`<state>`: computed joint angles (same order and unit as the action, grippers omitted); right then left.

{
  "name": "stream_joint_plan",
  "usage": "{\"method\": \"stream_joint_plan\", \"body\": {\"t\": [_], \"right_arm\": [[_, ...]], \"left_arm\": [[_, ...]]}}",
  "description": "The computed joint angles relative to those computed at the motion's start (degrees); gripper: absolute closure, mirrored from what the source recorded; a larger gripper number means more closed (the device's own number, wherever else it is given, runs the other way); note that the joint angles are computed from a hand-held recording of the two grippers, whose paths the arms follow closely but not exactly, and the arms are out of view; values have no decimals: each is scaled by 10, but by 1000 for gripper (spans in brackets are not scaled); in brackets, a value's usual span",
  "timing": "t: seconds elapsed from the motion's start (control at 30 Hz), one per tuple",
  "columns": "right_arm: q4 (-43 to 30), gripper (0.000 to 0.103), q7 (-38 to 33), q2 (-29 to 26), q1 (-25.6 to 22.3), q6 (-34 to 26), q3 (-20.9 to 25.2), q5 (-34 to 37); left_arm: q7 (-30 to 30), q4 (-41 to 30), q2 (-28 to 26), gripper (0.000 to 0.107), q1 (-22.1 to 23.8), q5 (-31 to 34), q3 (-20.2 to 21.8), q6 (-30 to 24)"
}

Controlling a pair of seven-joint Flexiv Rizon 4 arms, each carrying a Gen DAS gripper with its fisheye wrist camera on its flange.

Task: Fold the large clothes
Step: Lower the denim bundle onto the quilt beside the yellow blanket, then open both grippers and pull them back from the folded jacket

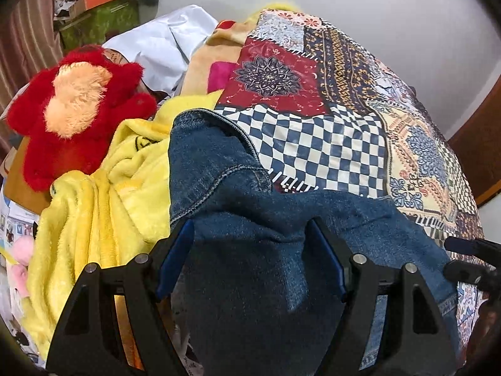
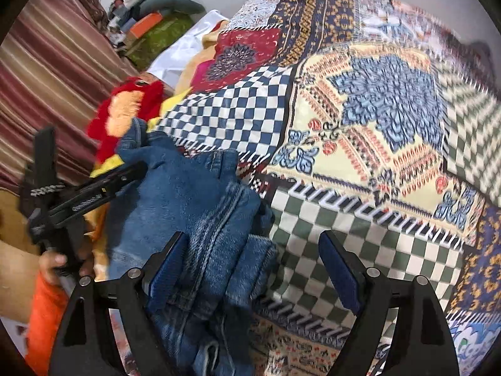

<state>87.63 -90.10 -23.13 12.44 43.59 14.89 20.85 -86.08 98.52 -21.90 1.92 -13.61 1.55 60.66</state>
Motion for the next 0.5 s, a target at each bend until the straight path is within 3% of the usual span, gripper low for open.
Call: {"method": "stream_joint_plan", "body": {"t": [0.1, 0.27, 0.43, 0.5], "right_arm": [[23, 19, 22, 25, -2, 14, -9, -3], [76, 19, 18, 89, 6, 77, -12, -33], [165, 19, 52, 181, 42, 198, -17, -129], [206, 19, 88, 222, 53, 257, -17, -184]], "left_arm": [[-28, 4, 22, 32, -15, 41, 22, 0], [-8, 66, 105, 32, -1, 7, 10, 46], [40, 138, 209, 32, -11, -30, 9, 111], [33, 160, 249, 32, -18, -9, 13, 138]]}}
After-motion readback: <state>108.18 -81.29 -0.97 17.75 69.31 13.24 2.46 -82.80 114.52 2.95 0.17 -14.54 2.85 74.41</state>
